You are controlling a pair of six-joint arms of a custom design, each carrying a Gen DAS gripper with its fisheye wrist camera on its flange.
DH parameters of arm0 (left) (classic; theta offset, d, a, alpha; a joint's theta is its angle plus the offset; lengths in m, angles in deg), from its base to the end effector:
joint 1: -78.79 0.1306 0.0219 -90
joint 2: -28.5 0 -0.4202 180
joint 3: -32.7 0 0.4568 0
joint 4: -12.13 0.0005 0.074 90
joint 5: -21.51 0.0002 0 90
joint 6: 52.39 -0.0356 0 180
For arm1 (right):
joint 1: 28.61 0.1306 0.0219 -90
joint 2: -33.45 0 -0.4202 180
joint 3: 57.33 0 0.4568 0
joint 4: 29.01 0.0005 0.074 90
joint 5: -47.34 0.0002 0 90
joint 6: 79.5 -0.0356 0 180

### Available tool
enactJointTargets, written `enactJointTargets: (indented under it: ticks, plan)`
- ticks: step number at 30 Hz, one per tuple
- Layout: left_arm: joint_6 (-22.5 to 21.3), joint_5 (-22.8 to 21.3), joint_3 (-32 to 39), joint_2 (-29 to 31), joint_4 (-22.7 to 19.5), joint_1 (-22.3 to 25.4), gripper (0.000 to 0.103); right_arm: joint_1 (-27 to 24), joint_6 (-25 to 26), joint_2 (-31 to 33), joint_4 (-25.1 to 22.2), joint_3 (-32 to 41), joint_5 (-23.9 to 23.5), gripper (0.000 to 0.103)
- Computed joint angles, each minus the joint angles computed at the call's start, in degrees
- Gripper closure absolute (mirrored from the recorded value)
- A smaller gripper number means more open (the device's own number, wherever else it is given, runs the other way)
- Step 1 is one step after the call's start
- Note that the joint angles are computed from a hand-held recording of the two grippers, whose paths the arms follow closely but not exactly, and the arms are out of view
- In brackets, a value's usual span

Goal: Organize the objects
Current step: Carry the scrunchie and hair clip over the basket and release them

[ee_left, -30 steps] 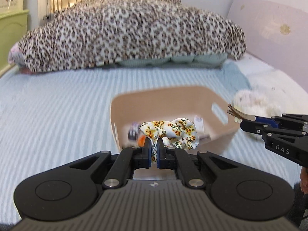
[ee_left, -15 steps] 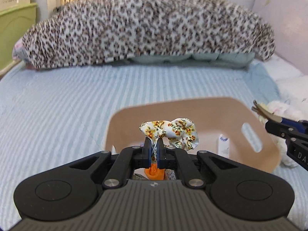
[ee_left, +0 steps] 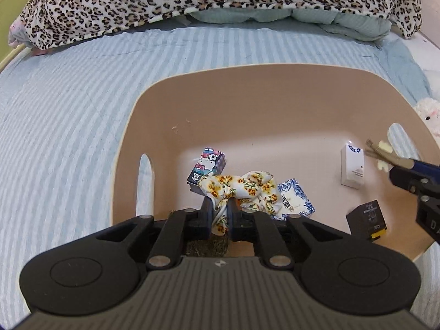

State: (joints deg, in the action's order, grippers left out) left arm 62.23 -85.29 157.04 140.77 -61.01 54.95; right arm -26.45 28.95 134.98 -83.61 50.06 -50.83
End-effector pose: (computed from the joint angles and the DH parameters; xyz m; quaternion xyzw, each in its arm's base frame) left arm 0.6259 -0.2659 0.5203 -0.0430 0.9576 0.0276 0.2834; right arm 0.6316 0.0284 0.5067 -0.1917 0.9139 0.0162 0.3573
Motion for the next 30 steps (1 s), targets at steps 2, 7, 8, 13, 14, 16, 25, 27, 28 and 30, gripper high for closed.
enactJointTargets:
  ticks: [2, 7, 8, 13, 14, 16, 25, 27, 28, 30]
  plan:
    - [0.23, 0.12, 0.15, -0.2, -0.42, -0.02, 0.066, 0.02, 0.08, 0.13, -0.93, 0.46, 0.16, 0.072]
    - [-1.86, -1.58, -0.05, -1.37, 1.34, -1.26, 0.026, -0.46, 0.44, -1.02, -0.03, 0.7, -0.93, 0.045]
    - [-2.04, -2.12, -0.25, -1.75, 1.85, -1.56, 0.026, -0.57, 0.53, -1.4, -0.03, 0.71, -1.19, 0.042]
    - [-1.65, -2.24, -0.73, -3.57, 1.69, -2.66, 0.026, -1.31, 0.21, -3.92, 0.58, -0.58, -2.61, 0.029]
    - [-1.75, -2.61, -1.19, -4.18, 1.98, -3.0, 0.026, -1.54, -0.09, -4.42, 0.69, -0.87, -2.97, 0.029]
    - [-1.69, -3.28, -1.57, -5.02, 2.24, -3.7, 0.026, -1.99, -0.64, -5.56, 0.74, -1.59, -3.66, 0.028]
    - [-0.52, -6.23, -6.48, -10.57, 3.77, -6.73, 0.026, -3.42, -1.58, -12.07, 0.49, -6.05, -6.05, 0.024]
    - [-0.45, -7.2, -7.85, -11.85, 4.17, -7.34, 0.026, -3.91, -2.96, -13.77, 1.09, -7.39, -7.17, 0.024]
    - [-0.37, -7.59, -8.69, -12.64, 4.55, -7.67, 0.026, -4.16, -3.54, -14.55, 1.31, -8.04, -7.81, 0.024]
    - [0.33, -8.24, -10.48, -14.19, 5.48, -8.46, 0.026, -4.58, -4.39, -16.27, 1.76, -9.52, -8.72, 0.024]
